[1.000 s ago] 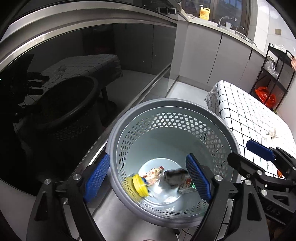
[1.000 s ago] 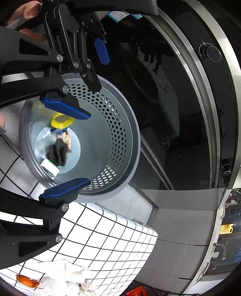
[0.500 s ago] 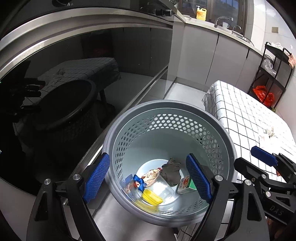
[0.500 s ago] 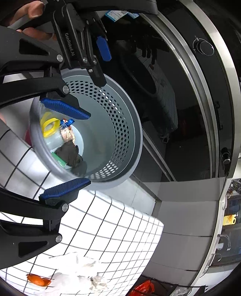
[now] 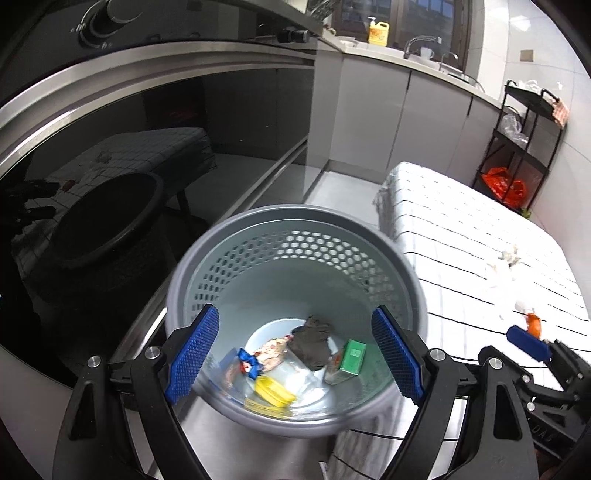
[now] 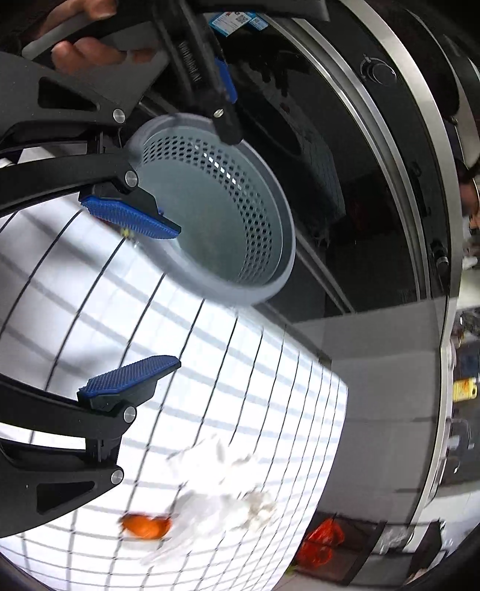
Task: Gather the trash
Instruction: 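Move both tools back over the table toward the tissue and orange peel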
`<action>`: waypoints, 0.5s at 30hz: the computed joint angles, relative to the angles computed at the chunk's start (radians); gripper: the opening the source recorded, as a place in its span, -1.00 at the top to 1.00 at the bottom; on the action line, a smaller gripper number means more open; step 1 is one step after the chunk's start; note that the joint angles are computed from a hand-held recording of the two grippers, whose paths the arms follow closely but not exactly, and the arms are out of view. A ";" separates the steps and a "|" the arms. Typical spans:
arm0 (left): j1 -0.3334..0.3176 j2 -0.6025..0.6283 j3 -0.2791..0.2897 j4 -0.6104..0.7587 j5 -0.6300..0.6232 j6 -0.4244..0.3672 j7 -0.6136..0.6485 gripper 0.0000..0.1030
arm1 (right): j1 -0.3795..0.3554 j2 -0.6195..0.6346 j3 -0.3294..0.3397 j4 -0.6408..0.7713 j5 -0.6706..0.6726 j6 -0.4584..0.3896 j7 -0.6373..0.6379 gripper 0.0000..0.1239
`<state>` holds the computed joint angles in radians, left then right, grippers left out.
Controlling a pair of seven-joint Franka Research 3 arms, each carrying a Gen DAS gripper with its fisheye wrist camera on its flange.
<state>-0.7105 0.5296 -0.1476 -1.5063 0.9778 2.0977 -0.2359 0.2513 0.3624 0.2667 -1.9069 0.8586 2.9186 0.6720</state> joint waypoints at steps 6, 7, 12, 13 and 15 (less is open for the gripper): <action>-0.047 0.081 0.009 0.134 0.011 -0.036 0.065 -0.65 | -0.044 -0.066 -0.019 -0.090 0.074 0.061 -0.035 -0.02; -0.056 0.096 0.014 0.157 0.012 -0.041 0.077 -0.66 | -0.048 -0.074 -0.028 -0.099 0.075 0.066 -0.033 -0.02; -0.105 0.193 0.042 0.313 -0.001 -0.061 0.162 -0.66 | -0.073 -0.086 -0.085 -0.117 0.038 0.085 0.011 -0.02; -0.112 0.207 0.049 0.334 -0.007 -0.060 0.175 -0.66 | -0.081 -0.085 -0.093 -0.116 0.028 0.085 0.022 -0.02; -0.127 0.255 0.062 0.407 -0.023 -0.063 0.213 -0.66 | -0.098 -0.080 -0.102 -0.109 0.015 0.086 0.041 -0.02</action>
